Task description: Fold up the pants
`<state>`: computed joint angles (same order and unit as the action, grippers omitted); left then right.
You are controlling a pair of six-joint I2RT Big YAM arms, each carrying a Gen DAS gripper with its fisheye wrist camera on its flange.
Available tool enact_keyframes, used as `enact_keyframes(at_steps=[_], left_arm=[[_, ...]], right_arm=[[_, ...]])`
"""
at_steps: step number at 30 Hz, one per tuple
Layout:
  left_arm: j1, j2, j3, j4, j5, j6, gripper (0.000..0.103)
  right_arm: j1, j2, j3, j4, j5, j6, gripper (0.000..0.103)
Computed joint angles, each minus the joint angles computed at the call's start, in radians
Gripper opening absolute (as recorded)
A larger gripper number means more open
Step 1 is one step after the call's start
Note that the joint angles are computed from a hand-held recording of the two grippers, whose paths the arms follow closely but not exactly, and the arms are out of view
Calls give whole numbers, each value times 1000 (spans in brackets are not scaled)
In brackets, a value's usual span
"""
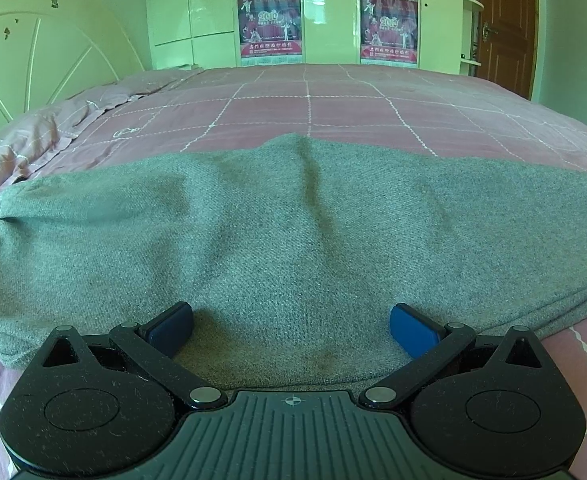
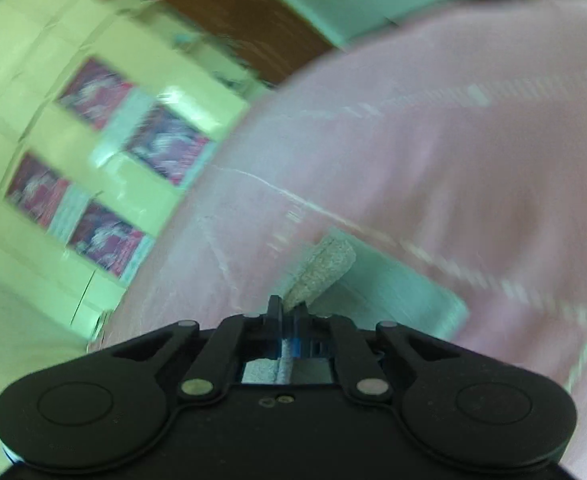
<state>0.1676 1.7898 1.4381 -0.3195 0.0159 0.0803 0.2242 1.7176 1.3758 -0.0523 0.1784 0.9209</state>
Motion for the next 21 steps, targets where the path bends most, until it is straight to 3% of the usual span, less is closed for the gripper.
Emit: enact_keyframes(at_steps=[2, 3, 4, 5, 6, 7, 8, 9, 11, 17, 21], left_arm=[[0, 0, -1, 1, 0, 0, 103], [0, 0, -1, 4, 1, 1, 103], [1, -1, -2, 6, 2, 1, 103], [1, -1, -4, 9, 1, 1, 103], [0, -2, -7, 12, 0, 1, 103], [0, -2, -8, 15, 0, 3, 103], [0, -3, -10, 16, 2, 4, 103], [1, -4, -10, 14, 4, 5, 103], [3, -5, -9, 10, 10, 9, 103], [1, -6, -10, 11, 6, 8, 103], [-1, -8, -17, 21, 1, 9, 103]], right_arm=[[14, -46, -36, 124, 28, -160, 0], [17, -63, -61, 182, 29, -192, 0], [18, -73, -77, 188, 38, -218, 0], [16, -66, -79, 145, 62, -238, 0], [6, -47, -65, 52, 65, -206, 0], [-12, -24, -48, -54, 41, -133, 0], [-32, -7, -55, -108, -7, -40, 0], [-37, -7, -71, -113, -22, 13, 0], [-29, -11, -117, -24, -8, 40, 0], [-34, 17, -80, -16, 16, 99, 6], [-20, 31, 33, -99, 12, -45, 1]])
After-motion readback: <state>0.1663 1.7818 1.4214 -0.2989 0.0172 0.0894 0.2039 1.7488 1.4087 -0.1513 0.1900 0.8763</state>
